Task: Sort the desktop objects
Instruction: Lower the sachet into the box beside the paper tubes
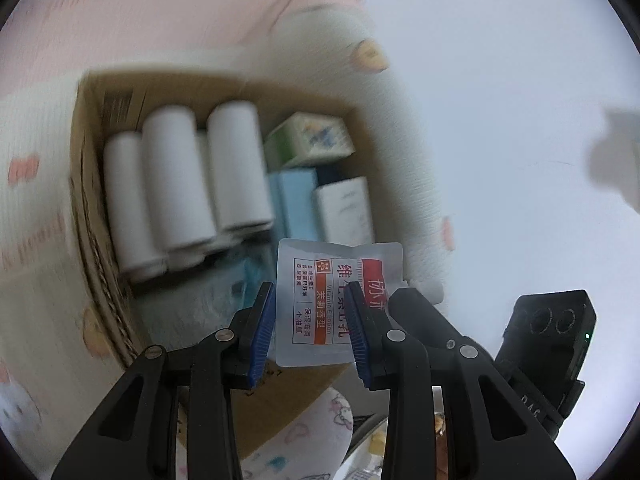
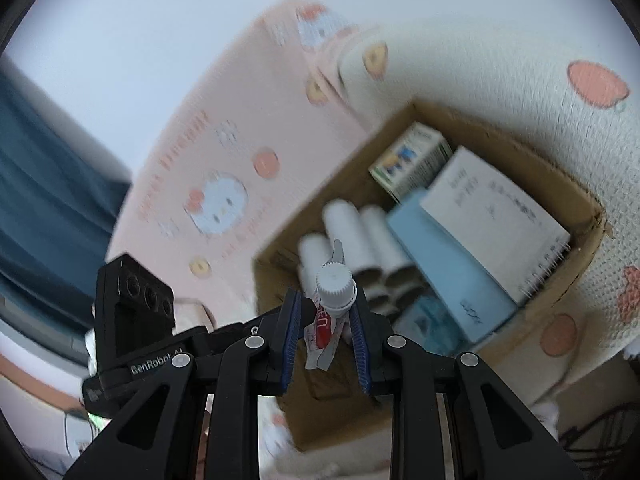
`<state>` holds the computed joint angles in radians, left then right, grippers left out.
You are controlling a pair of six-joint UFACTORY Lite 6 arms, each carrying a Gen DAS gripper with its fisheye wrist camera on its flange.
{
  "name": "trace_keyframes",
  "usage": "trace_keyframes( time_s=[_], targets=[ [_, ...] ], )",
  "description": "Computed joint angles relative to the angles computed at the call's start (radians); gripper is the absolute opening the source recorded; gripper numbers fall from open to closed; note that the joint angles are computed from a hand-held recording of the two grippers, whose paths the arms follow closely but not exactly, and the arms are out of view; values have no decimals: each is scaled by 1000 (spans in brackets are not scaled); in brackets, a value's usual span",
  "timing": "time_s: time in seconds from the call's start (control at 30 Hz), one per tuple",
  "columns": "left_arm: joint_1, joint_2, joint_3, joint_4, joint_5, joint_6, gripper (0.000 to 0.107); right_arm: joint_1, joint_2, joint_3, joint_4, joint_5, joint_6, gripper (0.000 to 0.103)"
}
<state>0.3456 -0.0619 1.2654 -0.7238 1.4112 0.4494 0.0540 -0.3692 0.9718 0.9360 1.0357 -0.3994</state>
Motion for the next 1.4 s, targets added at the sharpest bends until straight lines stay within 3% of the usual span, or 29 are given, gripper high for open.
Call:
trace_keyframes(
  time_s=[0.2, 0.6, 0.67, 0.8, 0.97, 1.2, 1.27, 1.33, 1.4],
  targets=[
    [-80, 30, -80, 88, -127, -101, 37, 34, 186, 56, -95, 46, -57, 22],
    [-142, 70, -61, 159, -181, -262, 37, 2, 379, 158, -99, 106, -147, 22],
    [-184, 65, -72, 223, -198, -334, 26, -6, 405, 166, -101, 122, -154, 22],
    [-234, 62, -105, 334, -203, -493, 17, 32, 437, 195, -109, 144, -172, 19],
    [-255, 70, -122, 373, -229, -417, 17, 85, 473, 255, -239, 109, -98, 19],
    [-262, 104, -95, 356, -196, -338, 17, 70, 407, 245, -343, 99, -46, 19],
    [-247, 116, -68, 308, -161, -242, 18, 51, 365, 236, -364, 99, -52, 19],
    [-233, 126, -37, 280, -132, -164, 22, 35, 336, 225, -367, 108, -64, 19],
    [-205, 128, -4, 245, -121, -85, 33, 31, 285, 201, -380, 103, -54, 19]
  ],
)
